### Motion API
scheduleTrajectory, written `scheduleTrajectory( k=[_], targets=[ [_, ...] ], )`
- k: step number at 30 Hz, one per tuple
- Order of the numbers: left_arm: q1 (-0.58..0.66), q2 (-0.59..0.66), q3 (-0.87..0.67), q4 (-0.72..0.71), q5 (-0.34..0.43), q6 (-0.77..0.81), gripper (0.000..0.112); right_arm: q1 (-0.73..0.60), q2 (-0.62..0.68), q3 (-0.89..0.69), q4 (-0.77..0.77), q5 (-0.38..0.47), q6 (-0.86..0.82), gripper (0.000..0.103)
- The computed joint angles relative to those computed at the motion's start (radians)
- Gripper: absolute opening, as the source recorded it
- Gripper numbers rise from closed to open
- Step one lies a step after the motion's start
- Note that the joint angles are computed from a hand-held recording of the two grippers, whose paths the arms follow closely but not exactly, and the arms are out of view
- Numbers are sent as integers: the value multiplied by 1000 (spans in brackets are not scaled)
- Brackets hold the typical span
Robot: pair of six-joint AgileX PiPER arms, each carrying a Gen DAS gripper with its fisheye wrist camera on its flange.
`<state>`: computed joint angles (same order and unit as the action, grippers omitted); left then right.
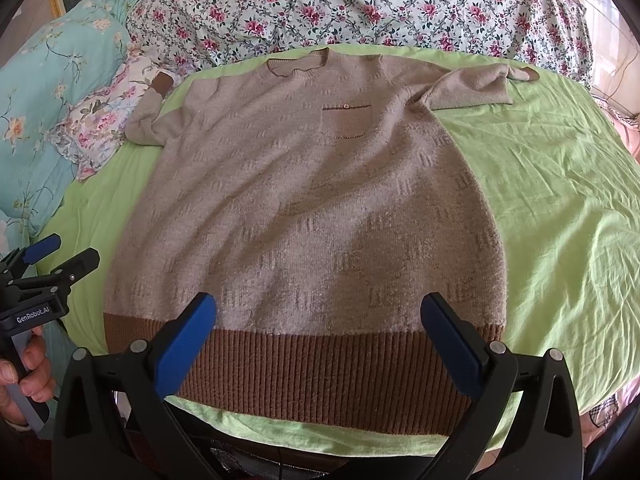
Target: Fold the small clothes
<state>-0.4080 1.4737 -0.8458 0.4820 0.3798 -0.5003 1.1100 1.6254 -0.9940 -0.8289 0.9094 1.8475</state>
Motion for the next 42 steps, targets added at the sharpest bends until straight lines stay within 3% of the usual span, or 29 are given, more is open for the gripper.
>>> scheduleTrajectory(
  k=[7, 14, 17, 23, 25, 31, 35, 38, 40, 42],
  targets=[
    [3, 48, -49, 2, 10, 11, 102, -64, 6, -31, 72, 18, -141, 102],
    [60, 135, -146, -254, -2, 259, 102, -169, -46, 44, 27, -117, -119, 102],
    [71, 185, -201, -254, -4, 259, 102, -244, -84, 78, 2, -165, -129, 102],
    [98, 319, -387, -286, 66, 319, 102, -509, -156, 81, 25, -249, -301, 102],
    [102, 356, -442, -295, 83, 335, 102, -642, -166, 67, 54, -320, -393, 100],
    [103, 469, -604, -368, 140, 408, 102, -1008, -47, -122, 300, -419, -743, 78],
    [97, 545, -709, -407, 184, 441, 102, -1198, 118, -344, 506, -437, -977, 74],
    [89, 611, -797, -407, 210, 444, 102, -1279, 289, -580, 476, -342, -994, 72],
    [85, 662, -866, -413, 237, 453, 102, -1338, 417, -748, 539, -296, -1058, 69],
    [76, 721, -946, -399, 264, 447, 102, -1369, 539, -928, 567, -204, -1093, 59]
  ],
)
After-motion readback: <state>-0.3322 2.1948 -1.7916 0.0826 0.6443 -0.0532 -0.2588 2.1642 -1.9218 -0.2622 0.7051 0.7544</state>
